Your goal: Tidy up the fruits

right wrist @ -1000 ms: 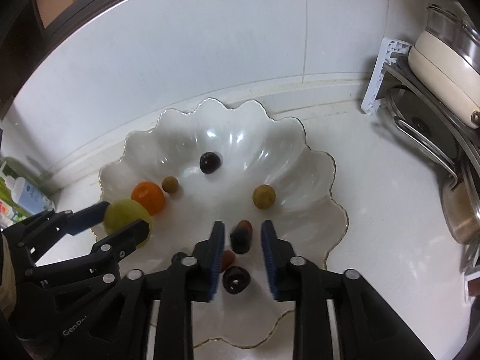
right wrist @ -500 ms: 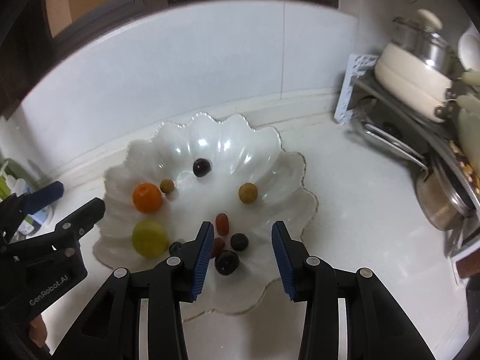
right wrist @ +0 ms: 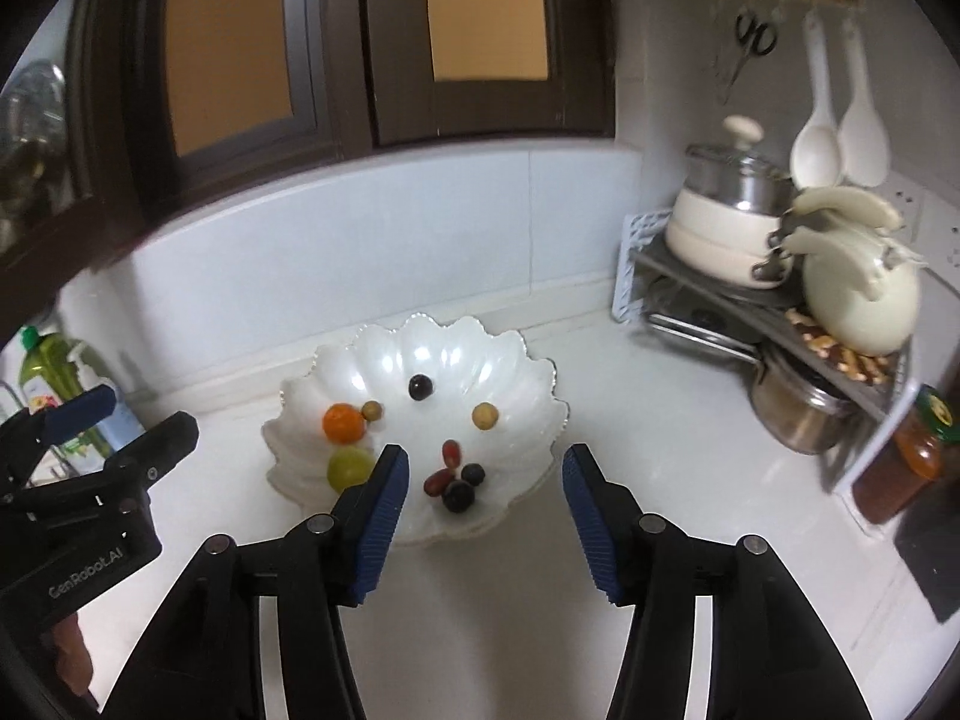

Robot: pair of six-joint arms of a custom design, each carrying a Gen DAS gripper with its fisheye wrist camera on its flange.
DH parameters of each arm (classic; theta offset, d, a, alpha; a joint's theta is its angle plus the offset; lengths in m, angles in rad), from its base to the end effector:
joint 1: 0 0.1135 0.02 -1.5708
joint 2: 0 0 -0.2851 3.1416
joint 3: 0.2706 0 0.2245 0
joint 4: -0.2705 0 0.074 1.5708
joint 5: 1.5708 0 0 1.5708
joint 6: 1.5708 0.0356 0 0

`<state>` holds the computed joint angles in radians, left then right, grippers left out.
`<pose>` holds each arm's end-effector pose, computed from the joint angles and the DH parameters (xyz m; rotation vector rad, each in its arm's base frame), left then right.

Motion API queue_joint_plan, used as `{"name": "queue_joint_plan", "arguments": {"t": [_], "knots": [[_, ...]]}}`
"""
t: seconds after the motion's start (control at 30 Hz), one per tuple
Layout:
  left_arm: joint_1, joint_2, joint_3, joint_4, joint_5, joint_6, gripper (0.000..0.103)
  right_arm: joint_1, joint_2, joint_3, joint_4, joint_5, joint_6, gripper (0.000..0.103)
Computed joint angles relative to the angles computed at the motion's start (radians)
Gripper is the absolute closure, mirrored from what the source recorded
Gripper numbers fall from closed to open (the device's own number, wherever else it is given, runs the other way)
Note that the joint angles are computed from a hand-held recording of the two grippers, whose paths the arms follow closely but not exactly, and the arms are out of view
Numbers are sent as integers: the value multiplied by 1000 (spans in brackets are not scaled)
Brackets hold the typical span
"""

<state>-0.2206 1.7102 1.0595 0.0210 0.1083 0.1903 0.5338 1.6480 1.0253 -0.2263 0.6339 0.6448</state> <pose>0.3470 -0.0818 0.2481 0.5079 2.1400 -0.1361 0.2867 0.1450 0.2433 0.3953 2.1884 -0.1388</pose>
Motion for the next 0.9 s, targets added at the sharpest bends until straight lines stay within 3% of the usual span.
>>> {"name": "queue_joint_plan", "arguments": {"t": [0.23,0.37,0.57,0.9], "knots": [[20,-252,-256,63,26,-7,22,213,-145,-90,-121,200,118,41],[22,-406,-376,54,14,-6,19,366,-193,-107,-269,313,273,41],[27,-667,-499,-62,30,-17,18,602,-197,-55,-624,414,642,41],[28,-1038,-558,-343,46,-36,18,929,-64,57,-1168,430,1296,41]]}}
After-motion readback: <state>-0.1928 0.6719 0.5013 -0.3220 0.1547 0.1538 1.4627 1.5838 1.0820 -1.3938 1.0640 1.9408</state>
